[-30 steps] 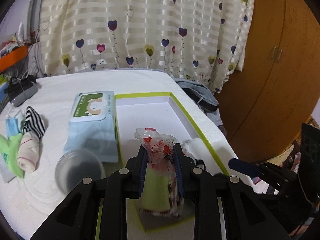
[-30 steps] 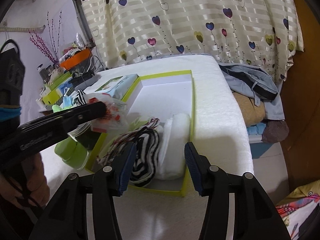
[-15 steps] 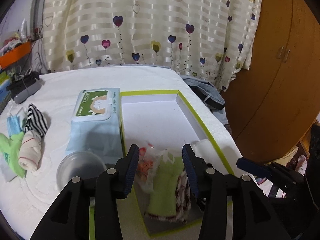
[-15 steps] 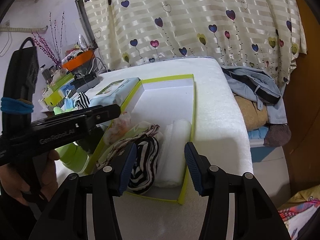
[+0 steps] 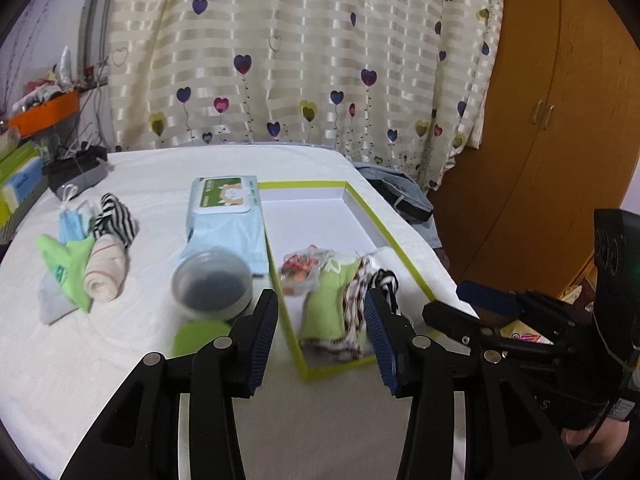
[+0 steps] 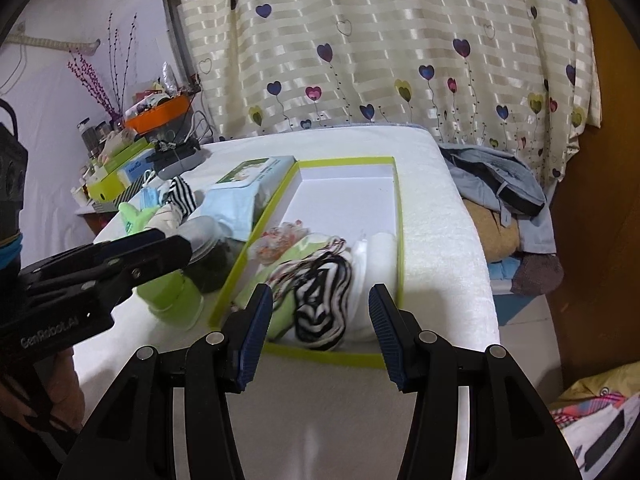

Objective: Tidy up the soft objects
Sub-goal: 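Lift both open tools out of the tray back toward the items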

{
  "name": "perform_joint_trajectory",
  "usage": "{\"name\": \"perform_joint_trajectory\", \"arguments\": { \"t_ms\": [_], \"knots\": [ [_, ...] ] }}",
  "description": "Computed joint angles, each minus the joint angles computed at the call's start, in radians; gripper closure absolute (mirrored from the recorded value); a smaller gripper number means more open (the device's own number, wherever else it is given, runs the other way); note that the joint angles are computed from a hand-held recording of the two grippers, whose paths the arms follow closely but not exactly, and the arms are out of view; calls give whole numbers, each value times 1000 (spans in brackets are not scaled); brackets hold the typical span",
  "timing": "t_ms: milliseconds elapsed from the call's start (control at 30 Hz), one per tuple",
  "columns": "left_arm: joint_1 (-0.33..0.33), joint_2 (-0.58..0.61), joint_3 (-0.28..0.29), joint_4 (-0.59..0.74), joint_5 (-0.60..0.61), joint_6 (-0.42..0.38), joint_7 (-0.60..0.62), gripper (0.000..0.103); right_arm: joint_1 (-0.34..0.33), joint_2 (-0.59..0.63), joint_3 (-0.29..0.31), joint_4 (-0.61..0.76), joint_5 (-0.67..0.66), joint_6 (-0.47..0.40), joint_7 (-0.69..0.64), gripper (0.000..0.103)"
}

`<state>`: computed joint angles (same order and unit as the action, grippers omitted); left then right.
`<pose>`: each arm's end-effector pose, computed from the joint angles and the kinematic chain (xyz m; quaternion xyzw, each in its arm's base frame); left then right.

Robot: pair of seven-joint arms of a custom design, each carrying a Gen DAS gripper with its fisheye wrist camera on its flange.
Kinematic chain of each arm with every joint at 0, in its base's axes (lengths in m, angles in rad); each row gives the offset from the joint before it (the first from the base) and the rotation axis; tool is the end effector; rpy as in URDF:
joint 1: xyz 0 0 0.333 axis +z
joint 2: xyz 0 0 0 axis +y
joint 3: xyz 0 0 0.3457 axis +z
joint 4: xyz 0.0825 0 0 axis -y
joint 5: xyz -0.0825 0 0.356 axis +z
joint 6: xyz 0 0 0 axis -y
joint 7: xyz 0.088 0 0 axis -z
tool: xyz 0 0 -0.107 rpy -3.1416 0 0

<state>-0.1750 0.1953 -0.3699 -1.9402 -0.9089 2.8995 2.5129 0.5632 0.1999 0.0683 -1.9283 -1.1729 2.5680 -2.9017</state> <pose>0.5592 -0.2650 0.5037 -0.4030 0.8046 -0.4207 0.1148 0.4896 0.3728 0.4700 -0.5376 0.7250 -0.2751 0.3313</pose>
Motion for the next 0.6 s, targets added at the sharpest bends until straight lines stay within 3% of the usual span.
{"name": "perform_joint_trajectory", "arguments": {
  "t_ms": [100,233,600],
  "knots": [
    [27,-47,-9,-41,-106,-17,93,59,24,1,15,21,11,-58,-17,52],
    [16,-97,30,-80,-215,-38,187,59,53,12,27,54,16,-116,-32,52],
    [-22,-176,129,-164,-363,-51,296,59,121,40,34,112,4,-173,-47,51]
  ]
}}
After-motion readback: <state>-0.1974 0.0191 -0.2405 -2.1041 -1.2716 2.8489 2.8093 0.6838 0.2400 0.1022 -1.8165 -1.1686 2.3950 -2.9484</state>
